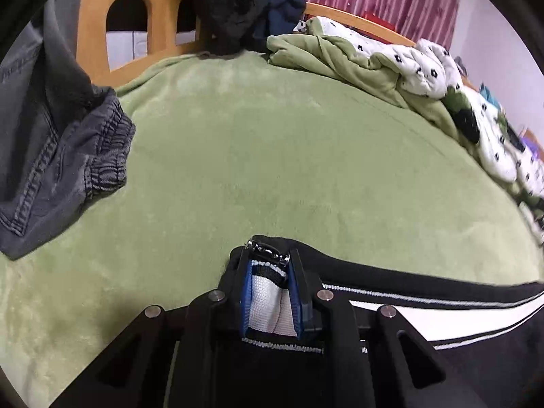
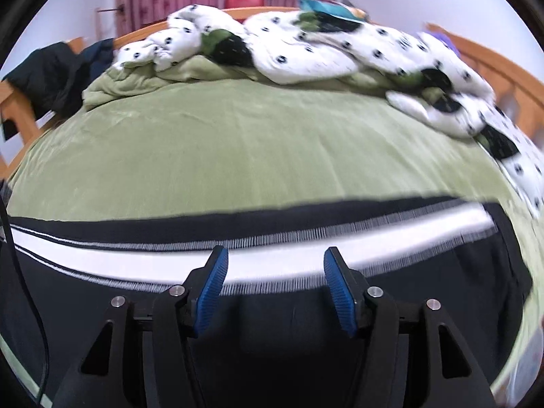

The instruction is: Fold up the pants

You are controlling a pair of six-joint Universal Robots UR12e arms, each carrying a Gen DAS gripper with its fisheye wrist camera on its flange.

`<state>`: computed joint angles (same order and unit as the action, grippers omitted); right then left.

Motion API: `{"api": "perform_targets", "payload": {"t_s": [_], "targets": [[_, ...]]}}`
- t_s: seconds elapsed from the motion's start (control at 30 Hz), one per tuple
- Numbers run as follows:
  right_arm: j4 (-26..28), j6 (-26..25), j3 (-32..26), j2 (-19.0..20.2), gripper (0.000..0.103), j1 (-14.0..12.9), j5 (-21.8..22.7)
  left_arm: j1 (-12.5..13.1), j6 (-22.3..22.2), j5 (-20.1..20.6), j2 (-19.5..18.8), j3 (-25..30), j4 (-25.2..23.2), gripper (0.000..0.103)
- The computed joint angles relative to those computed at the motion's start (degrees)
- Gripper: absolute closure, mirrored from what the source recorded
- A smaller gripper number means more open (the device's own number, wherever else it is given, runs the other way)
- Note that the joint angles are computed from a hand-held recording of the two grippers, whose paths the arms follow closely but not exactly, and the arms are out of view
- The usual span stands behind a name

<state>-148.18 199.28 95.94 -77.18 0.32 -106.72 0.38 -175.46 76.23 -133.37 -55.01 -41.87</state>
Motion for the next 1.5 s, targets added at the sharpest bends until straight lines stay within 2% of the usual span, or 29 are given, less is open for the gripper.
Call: {"api": "perform_targets", "payload": {"t_s": [0.07, 0.13, 0.2, 0.3, 0.37, 0.43, 0.47, 0.6, 0.73, 0.9, 1.0, 1.03, 1.1, 1.13, 1.17, 1.2, 1.27, 1.33, 1.4, 1.43, 1.47, 1.5], "targets": [[-1.2, -6.2, -0.6, 0.7, 0.036, -1.4, 4.4, -0.1, 0.1, 0.9, 0.3, -0.3, 0.3, 0.084], [-0.7, -12.7, -2.1, 2.0, 0.036, -2.2, 5.1, -0.4, 0.3, 2.1, 0.2, 0.1, -0.7, 0.084], [1.9, -16.4, -3.7, 3.0, 0.036, -3.2, 7.6, -0.6, 1.2, 3.1, 0.2, 0.4, -1.1, 0.084], [9.0, -21.9, -6.1, 4.4, 0.036, -4.6, 11.8, -0.7, 1.9, 3.9, 0.4, 0.6, -1.9, 0.084], [11.1, -24.4, -6.5, 4.8, 0.039, -4.8, 13.1, -0.7, 2.3, 4.1, 0.6, 0.4, -1.8, 0.084], [12.7, -26.0, -6.6, 4.6, 0.066, -5.2, 15.6, -0.7, 2.6, 4.4, 0.9, -0.2, -1.3, 0.083], [12.8, -26.4, -6.7, 4.5, 0.09, -5.0, 15.2, -0.8, 2.7, 4.5, 1.0, -0.5, -1.1, 0.083], [7.9, -27.1, -5.5, 4.0, 0.097, -3.8, 11.7, -0.5, 2.8, 3.5, 2.0, -2.0, 1.3, 0.083], [4.6, -23.5, -4.8, 4.7, 0.097, -4.6, 13.2, -0.4, 1.2, 3.5, 0.9, -0.3, -0.6, 0.083], [-0.1, -19.6, -3.3, 5.3, 0.097, -4.3, 11.9, -1.0, -0.7, 5.9, -0.1, 0.4, -0.7, 0.083], [0.5, -18.4, -3.4, 5.3, 0.095, -3.6, 9.2, -1.8, 0.3, 9.1, -0.2, 0.4, -0.2, 0.081], [1.3, -17.4, -3.7, 5.2, 0.092, -3.2, 8.0, -1.9, 0.3, 9.8, -0.1, 0.4, -0.3, 0.077], [1.7, -15.8, -3.4, 4.2, 0.082, -3.2, 7.5, -2.0, 1.1, 10.0, 0.2, 0.4, -0.7, 0.075], [-0.2, -15.4, -2.5, 3.5, 0.082, -3.4, 7.1, -2.0, 1.6, 10.1, 0.5, 0.2, -1.3, 0.072], [-2.6, -14.6, -1.2, 2.6, 0.077, -3.4, 5.9, -2.0, 2.2, 10.0, 0.9, -0.2, -1.5, 0.069], [-4.0, -13.9, -0.2, 1.8, 0.064, -3.5, 4.7, -1.9, 3.1, 9.8, 1.6, -0.9, -1.2, 0.066], [-5.3, -11.5, 1.6, 0.2, 0.051, -3.9, 0.5, -1.9, 3.7, 10.7, 2.7, -2.6, 0.4, 0.051], [-3.1, -8.9, 2.1, -0.5, 0.051, -4.6, -3.0, -1.6, 3.8, 8.8, 4.2, -4.8, 3.0, 0.048], [4.9, -5.1, 0.7, -0.2, 0.051, -5.4, -7.9, -1.3, 4.1, 5.3, 5.3, -6.3, 4.2, 0.047], [6.7, -4.5, 0.5, 0.1, 0.051, -5.9, -8.4, -1.2, 4.3, 3.1, 5.5, -6.6, 4.2, 0.046], [6.0, -4.5, 1.1, 0.1, 0.05, -6.6, -7.4, -0.9, 4.8, -0.4, 5.6, -6.6, 3.7, 0.042], [3.0, -5.0, 2.3, 0.0, 0.049, -7.2, -5.8, -0.8, 5.3, -3.6, 5.4, -6.3, 2.7, 0.041]]}}
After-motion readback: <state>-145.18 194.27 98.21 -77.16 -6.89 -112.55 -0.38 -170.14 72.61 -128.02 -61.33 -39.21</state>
